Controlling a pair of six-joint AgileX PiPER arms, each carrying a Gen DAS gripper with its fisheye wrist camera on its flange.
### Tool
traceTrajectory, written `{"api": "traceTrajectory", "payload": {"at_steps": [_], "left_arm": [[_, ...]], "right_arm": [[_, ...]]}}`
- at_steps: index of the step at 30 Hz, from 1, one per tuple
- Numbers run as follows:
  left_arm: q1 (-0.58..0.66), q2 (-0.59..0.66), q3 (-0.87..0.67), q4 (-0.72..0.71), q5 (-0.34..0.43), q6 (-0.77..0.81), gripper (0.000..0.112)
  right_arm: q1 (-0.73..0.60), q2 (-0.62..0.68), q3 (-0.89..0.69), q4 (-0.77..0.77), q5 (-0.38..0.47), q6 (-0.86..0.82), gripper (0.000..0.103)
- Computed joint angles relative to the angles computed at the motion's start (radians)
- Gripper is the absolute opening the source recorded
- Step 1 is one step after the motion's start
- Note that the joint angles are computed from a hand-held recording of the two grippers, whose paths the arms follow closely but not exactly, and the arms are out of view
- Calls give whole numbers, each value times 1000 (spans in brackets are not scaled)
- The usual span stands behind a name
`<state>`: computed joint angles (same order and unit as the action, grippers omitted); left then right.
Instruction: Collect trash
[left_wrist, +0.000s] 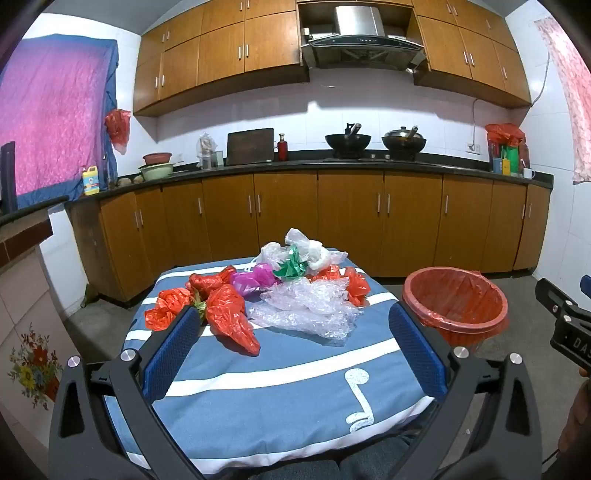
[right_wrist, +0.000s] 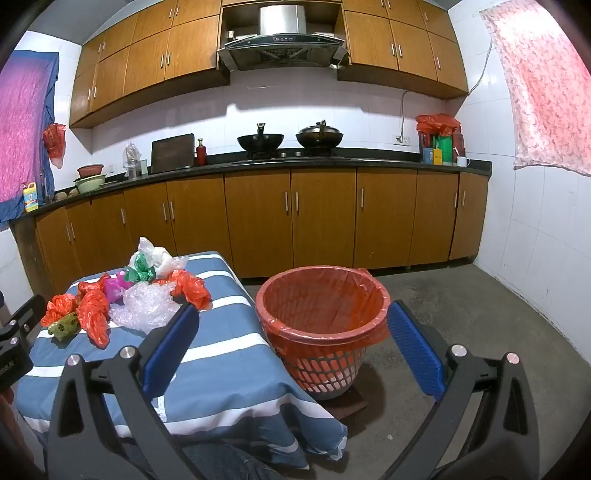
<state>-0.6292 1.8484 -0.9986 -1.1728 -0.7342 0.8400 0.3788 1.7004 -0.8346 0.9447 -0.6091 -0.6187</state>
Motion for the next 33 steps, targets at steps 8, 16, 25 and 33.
{"api": "traceTrajectory", "payload": {"at_steps": [8,16,25,33], "left_arm": [[0,-1,0,1,1,1,101],[-1,0,-1,-2,0,3,101],[-2,1,-2,-2,-2,3,101],[0,0,-1,-2,0,3,101]], "right_arm": [[1,-1,2,-2,-2,2,99],[-2,-4,3,-4,0,3,99],[-4,-3,4,-9,0,8,99],[-4,-2,4,-12,0,11,99]]}}
